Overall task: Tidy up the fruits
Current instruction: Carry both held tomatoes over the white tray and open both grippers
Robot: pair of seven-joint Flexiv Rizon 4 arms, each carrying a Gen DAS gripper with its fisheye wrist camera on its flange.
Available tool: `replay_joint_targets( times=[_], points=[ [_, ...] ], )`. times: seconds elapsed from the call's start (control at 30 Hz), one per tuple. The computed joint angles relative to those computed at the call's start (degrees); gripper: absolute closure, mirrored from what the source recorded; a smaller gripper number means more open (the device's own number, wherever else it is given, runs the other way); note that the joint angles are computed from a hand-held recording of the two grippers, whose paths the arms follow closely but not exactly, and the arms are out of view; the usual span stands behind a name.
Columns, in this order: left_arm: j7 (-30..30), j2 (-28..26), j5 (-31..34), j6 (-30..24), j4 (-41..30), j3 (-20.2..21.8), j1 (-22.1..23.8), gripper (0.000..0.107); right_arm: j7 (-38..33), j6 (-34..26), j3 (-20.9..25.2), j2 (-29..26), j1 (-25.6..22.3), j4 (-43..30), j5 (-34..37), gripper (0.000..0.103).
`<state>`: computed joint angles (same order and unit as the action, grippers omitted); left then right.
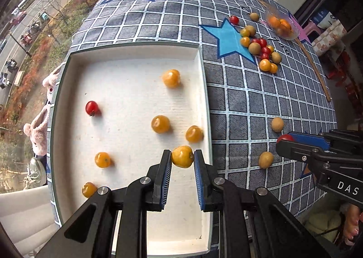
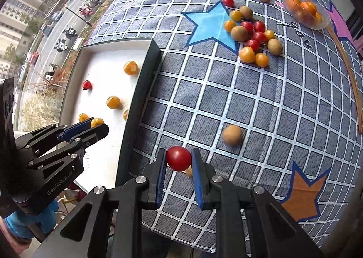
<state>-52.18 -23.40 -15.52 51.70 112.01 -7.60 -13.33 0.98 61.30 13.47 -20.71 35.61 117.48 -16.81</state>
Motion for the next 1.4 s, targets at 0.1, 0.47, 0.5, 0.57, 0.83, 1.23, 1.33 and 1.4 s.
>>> replay_joint_targets(
  times=[0.1, 0.47, 0.5, 0.57, 0.83, 1.23, 1.33, 1.4],
  points=[
    [-1.0, 0.2, -0.1, 0.5, 0.7, 1.0, 0.8, 0.085, -3.8, -1.4, 0.7, -2.0, -0.5, -3.3, 0.8, 0.079],
    [-4.7, 0.8, 2.5, 2.5, 3.5, 4.2, 4.2, 0.085, -17.6, -5.6, 1.8, -11.0, -0.5, -17.1, 5.3, 0.079],
    [-4.9, 0.7, 3.1, 2.8, 3.7, 4.4, 4.3, 0.085, -18.7, -5.8, 2.0, -11.9, -0.5, -18.3, 6.1, 0.079],
    [-5.4, 0.4, 4.4, 3.4, 3.9, 4.8, 4.5, 0.085, -20.6, -6.8, 2.3, -13.7, -0.7, -20.6, 7.7, 0.079],
    [-7.5, -1.1, 6.3, 3.8, 3.9, 5.1, 5.0, 0.085, -26.2, -11.6, 2.7, -19.1, -0.3, -27.7, 12.1, 0.079],
    [-8.7, -1.7, 8.9, 5.0, 3.4, 5.3, 4.3, 0.085, -27.6, -14.5, 1.7, -21.7, 0.6, -31.7, 14.3, 0.078],
    [-9.4, -1.4, 10.6, 5.0, 3.3, 5.8, 3.5, 0.085, -28.3, -14.5, 1.9, -21.9, 0.3, -32.0, 14.9, 0.077],
    [-10.3, -1.4, 12.6, 5.4, 2.9, 6.6, 2.7, 0.067, -29.3, -13.9, 2.4, -22.1, 0.0, -32.2, 15.5, 0.072]
  ],
)
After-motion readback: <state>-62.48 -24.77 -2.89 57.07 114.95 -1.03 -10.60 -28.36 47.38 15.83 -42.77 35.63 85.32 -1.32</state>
